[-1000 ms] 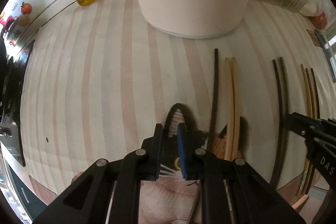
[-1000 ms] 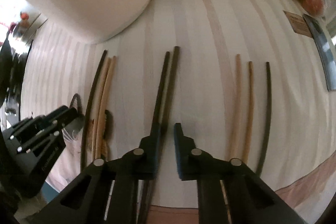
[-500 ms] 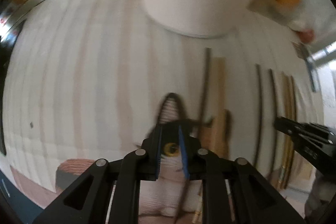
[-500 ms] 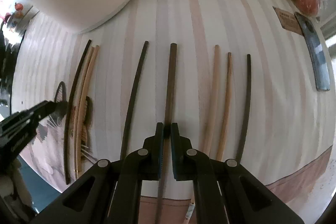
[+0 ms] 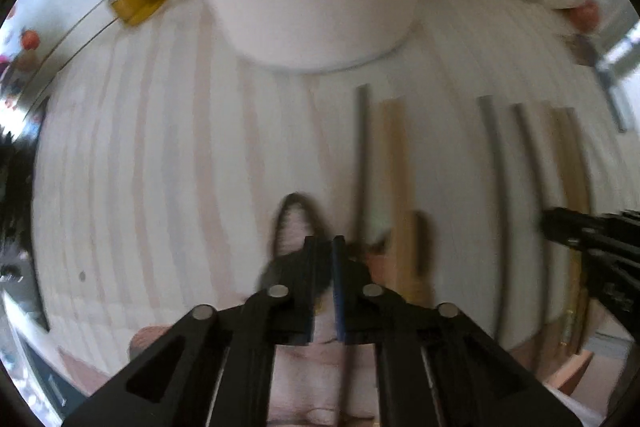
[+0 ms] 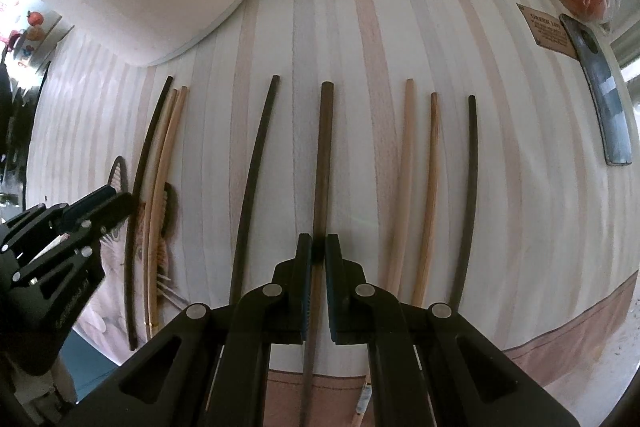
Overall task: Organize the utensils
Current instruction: 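Grasp a dark chopstick with the right tool while the left tool grasps a wooden one, then lift the held chopsticks off the mat with both tools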
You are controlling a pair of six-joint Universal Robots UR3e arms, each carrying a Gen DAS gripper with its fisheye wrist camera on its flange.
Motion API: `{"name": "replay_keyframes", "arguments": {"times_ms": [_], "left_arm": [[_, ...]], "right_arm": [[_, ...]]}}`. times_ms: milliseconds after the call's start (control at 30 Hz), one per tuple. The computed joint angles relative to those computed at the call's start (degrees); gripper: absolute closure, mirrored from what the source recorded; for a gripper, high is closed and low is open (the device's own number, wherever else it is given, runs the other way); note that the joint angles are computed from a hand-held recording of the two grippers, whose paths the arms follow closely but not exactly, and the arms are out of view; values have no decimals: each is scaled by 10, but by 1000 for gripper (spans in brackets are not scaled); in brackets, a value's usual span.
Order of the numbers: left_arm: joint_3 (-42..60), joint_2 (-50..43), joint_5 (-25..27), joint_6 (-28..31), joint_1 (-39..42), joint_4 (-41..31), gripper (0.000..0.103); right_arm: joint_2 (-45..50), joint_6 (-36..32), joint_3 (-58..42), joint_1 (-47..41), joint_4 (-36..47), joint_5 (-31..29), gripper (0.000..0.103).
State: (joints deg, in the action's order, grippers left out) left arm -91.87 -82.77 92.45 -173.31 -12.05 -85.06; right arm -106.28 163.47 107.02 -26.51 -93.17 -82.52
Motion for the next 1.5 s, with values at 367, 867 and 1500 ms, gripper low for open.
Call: {"name": "replay_keyframes", "arguments": {"times_ms": [367,867,1500], "left_arm": [[5,63,-140,117,167,-116,83],[-11,29,-27,-5,67,-25,99],[63,-16,-28,-1,78,-76,100]], "right_arm": [[5,1,-2,-11,9,18,97],[16,2,-14,-5,13,11,97],[113,13,-107,64,37,-12,98]]}}
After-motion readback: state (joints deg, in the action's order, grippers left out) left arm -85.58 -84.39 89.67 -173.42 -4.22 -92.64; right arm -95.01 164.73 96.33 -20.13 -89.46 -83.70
